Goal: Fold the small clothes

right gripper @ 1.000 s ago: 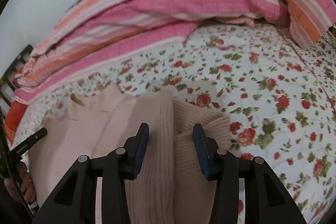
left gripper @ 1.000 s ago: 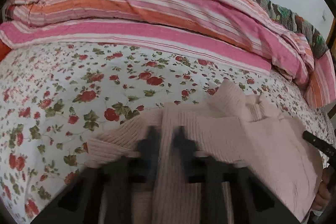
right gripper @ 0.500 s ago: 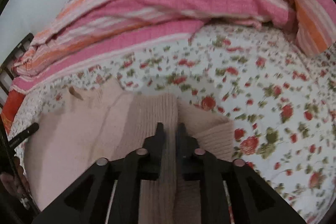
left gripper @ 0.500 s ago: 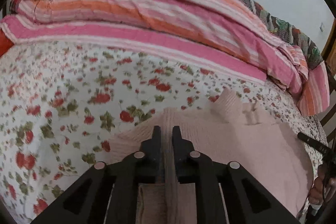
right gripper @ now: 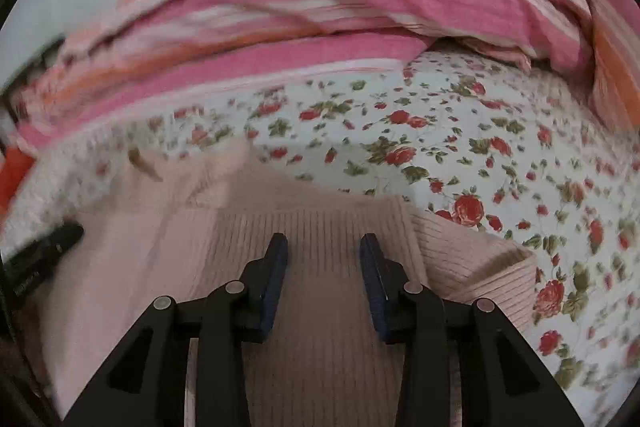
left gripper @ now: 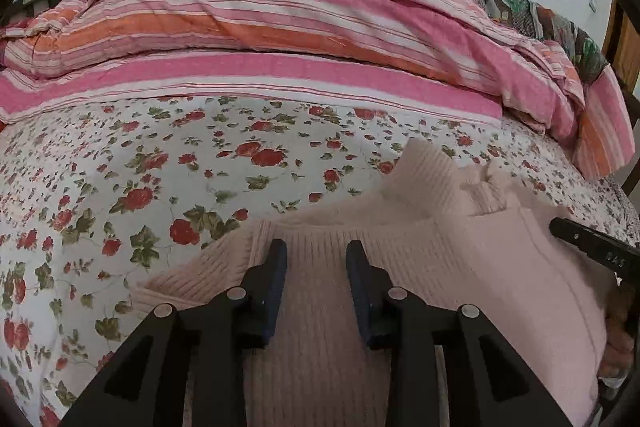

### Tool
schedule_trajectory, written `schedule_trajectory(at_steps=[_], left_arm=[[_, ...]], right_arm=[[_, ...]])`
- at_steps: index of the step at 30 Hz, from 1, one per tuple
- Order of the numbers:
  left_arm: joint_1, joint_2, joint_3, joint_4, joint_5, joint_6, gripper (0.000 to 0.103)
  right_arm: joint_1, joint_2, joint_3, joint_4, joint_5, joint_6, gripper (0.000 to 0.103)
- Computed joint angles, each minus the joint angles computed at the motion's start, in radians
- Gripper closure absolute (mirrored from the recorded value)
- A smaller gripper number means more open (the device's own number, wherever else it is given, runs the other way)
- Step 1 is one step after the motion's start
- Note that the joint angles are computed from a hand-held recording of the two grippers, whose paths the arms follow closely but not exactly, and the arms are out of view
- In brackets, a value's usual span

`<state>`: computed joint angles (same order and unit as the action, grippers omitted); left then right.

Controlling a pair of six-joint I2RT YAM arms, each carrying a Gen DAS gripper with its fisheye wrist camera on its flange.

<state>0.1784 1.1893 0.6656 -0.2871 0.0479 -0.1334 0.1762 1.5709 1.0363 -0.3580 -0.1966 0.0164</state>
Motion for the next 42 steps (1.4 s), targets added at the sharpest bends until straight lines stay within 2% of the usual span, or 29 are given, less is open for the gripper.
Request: schedule_trajectory(at_steps=[5, 16, 28, 38, 42], left_arm=[[-0.071, 0.01, 0.005, 0.007, -0.105, -0.007, 0.07], [-0.029, 0.013, -0.001, 0.019, -0.03, 0.015, 0.063], [-0.018, 0.013, -0.001, 0.023, -0.005, 0.021, 0.06], [0.014, -0.01, -0.016, 0.028, 0.055, 0.02, 0.057], [0.027, -0.015, -0.019, 0.027, 0.082, 0.022, 0.055]], right_arm=[[0.036, -0.007, -0.031, 0.049, 0.067, -0.019, 0.064], [-0.001, 0.018, -0.021, 0.058, -0.005, -0.021, 0.061], [0.013, 0.014, -0.024, 0.062, 0.023, -0.025, 0.06], [0.044, -0.019, -0.041, 0.063, 0.105, -0.029, 0.06], [0.083, -0.045, -0.034, 0.029, 0.19, -0.036, 0.06]])
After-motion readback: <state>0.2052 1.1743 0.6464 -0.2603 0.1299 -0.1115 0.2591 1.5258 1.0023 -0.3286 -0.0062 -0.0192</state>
